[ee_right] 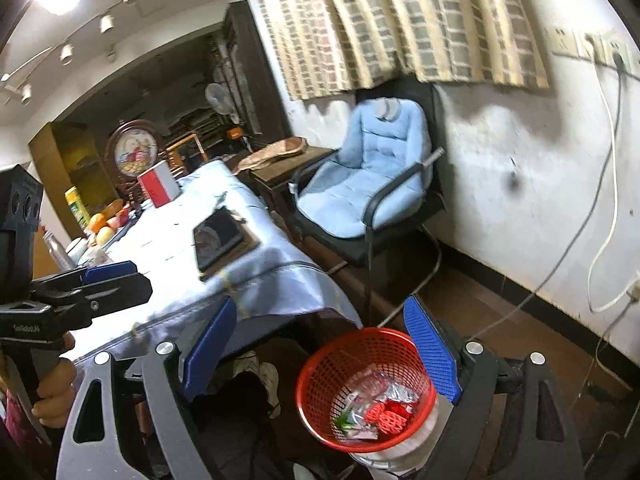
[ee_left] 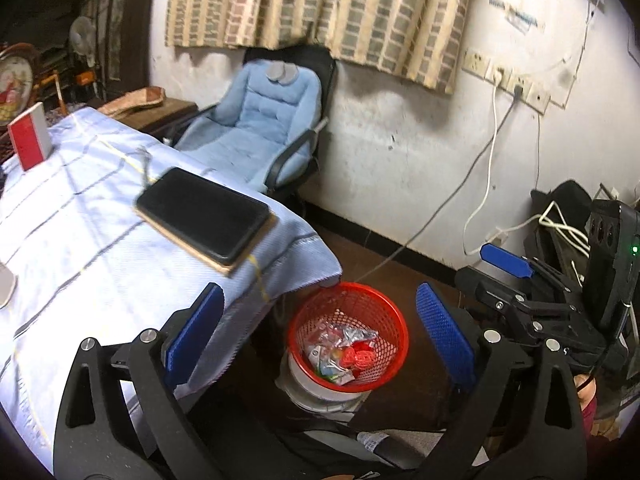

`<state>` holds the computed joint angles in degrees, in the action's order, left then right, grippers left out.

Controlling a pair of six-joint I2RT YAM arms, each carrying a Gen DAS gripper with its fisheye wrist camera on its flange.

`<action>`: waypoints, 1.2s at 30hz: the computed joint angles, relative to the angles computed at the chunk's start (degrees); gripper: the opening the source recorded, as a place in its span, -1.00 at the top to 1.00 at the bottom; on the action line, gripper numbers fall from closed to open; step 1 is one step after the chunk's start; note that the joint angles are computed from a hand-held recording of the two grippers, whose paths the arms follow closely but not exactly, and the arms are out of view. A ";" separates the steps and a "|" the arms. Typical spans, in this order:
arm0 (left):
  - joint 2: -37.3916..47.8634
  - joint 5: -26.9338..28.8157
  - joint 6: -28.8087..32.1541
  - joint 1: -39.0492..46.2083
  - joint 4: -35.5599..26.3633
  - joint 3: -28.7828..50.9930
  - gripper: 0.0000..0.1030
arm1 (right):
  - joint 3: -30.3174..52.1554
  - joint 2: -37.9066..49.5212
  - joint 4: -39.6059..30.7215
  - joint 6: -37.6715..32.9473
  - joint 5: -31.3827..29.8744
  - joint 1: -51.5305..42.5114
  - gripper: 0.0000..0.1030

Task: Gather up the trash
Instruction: 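Open both grippers to drop the net and clear cup into the wastebasket, then move both grippers back over the table toward the striped box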

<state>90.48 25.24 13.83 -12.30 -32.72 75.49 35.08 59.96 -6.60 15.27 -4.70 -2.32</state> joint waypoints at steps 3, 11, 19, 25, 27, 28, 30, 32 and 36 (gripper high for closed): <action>-3.84 0.76 0.11 2.47 1.22 -2.51 -0.82 | 1.42 -1.74 -1.64 0.02 3.33 4.57 -0.71; -14.41 3.69 0.85 12.42 6.54 -9.96 -0.86 | 7.00 -1.82 -4.49 0.38 11.14 17.30 -0.73; -15.63 7.39 4.15 24.24 8.72 -11.16 -0.86 | 17.93 11.02 -3.37 1.23 14.16 28.55 -0.75; -5.23 8.56 7.26 34.05 7.77 -3.37 -0.87 | 33.04 26.92 -5.67 0.63 13.50 33.71 -0.76; -1.02 7.94 8.07 36.80 6.69 0.46 -0.87 | 39.01 32.49 -7.04 0.30 12.46 34.57 -0.76; 1.52 7.26 8.42 38.04 5.79 2.92 -0.87 | 42.37 35.64 -7.94 0.18 11.74 34.95 -0.76; 8.55 5.73 8.86 40.92 2.38 10.72 -0.87 | 47.99 40.72 -9.77 0.20 10.67 35.62 -0.77; 16.14 4.25 8.45 43.34 -1.86 20.22 -0.87 | 53.95 45.64 -12.12 0.04 9.49 35.96 -0.77; 31.09 2.45 7.11 46.99 -12.99 41.70 -0.87 | 64.26 53.64 -16.36 -0.73 7.46 35.58 -0.77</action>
